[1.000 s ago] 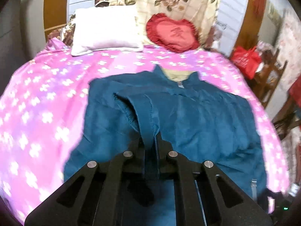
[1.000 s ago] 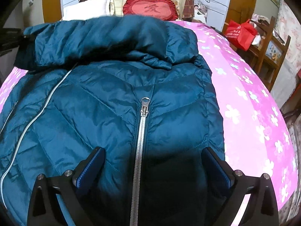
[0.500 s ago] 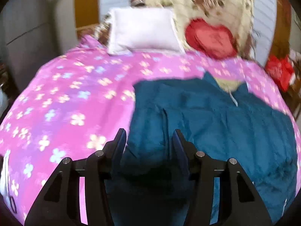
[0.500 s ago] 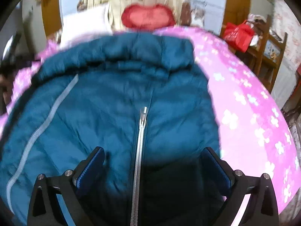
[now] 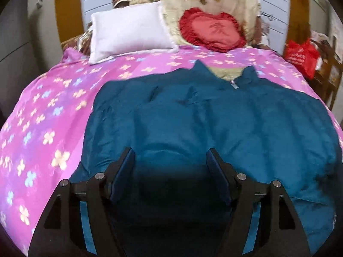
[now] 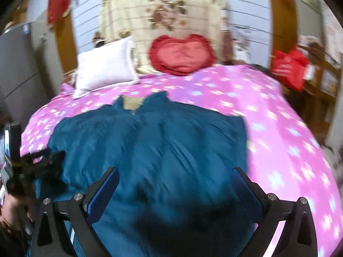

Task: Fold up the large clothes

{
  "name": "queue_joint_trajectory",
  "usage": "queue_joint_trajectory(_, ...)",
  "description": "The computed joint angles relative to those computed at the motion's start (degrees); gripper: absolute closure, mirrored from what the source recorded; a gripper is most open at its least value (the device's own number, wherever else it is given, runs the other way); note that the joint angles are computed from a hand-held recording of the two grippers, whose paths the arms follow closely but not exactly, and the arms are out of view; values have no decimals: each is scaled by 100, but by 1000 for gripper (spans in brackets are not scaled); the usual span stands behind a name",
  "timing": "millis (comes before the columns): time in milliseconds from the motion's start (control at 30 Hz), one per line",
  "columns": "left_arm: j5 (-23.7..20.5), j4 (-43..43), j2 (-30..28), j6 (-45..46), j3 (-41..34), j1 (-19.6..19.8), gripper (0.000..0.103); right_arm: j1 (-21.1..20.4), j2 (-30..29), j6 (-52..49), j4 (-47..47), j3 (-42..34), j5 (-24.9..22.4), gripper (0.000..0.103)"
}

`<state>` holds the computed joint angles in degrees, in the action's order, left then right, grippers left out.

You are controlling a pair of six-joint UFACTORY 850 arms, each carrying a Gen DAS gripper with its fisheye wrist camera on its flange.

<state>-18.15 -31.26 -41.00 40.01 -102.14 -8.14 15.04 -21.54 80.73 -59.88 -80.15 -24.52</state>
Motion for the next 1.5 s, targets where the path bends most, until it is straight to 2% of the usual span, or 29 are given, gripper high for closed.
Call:
queue_joint_trajectory(33,9,-66,-40,64,-27,14,32,-98,-163,-394,320,-147,133,1)
queue_joint_trajectory(100,-207,99,-302,-129,-389,17,31,-332,-563,-1462,1479,-420,-14,1)
queue_joint_trajectory(133,-348,8,-391,-45,-512,32,31,-510,-714,-1798,2079,-328,117,0)
queue_joint_trajectory(200,-640,287,-682,-329,-951,3,28,-737,-576,-1974,2718,35,695,0)
queue_joint_trajectory(300,-1076,357,-957,-553,-1405,36,26,-634,-719,-1812,2418,-166,326,0)
queue_joint_trajectory(400,-908,369,-823,-545,-1184,41,26,-605,-722,-1672,2320,-187,279,0)
queue_joint_trajectory(467,-716,614,-735,-790,-1033,6,26,-557,-805,-1991,2650,-457,-122,0)
queue_joint_trajectory(500,-599,801,-687,-973,-956,-14,26,-532,-767,-1870,2526,-534,-274,1)
queue_joint_trajectory(600,-531,999,-677,-1162,-935,-27,26,-374,-679,-611,1038,-776,-500,2)
queue_joint_trajectory(667,-531,1212,-692,-1325,-958,-46,26,-333,-844,-260,695,-1147,-472,2)
queue_joint_trajectory(767,-558,1451,-733,-1521,-1014,-65,26,-383,-1430,-1086,1479,-1898,-558,1)
queue_joint_trajectory(833,-556,1481,-730,-1532,-1009,-66,25,-424,-1893,-1830,2198,-2268,-980,0)
queue_joint_trajectory(933,-606,1647,-773,-1691,-1080,-76,25,-391,-1818,-1621,2074,-2157,-941,0)
queue_joint_trajectory(1000,-606,1722,-779,-1770,-1088,-78,25,-318,-1553,-1620,1998,-1901,-935,2)
queue_joint_trajectory(1067,-603,1764,-778,-1809,-1091,-83,25,-205,-1107,-1264,1529,-1423,-831,2)
queue_joint_trajectory(1167,-552,1920,-763,-1972,-1068,-87,22,153,-147,-481,680,-281,-831,2)
queue_joint_trajectory(1300,-333,1900,-352,-1836,-532,-33,22,757,970,214,520,1241,-787,1)
queue_joint_trajectory(1367,-407,912,112,-810,3,98,23,999,1253,265,840,1808,-727,1)
queue_joint_trajectory(1433,-490,-91,748,390,736,250,23,1237,1339,226,1123,2169,-862,1)
queue_joint_trajectory(1500,-381,-626,1502,1589,1666,398,22,1530,1529,717,746,2577,-1020,1)
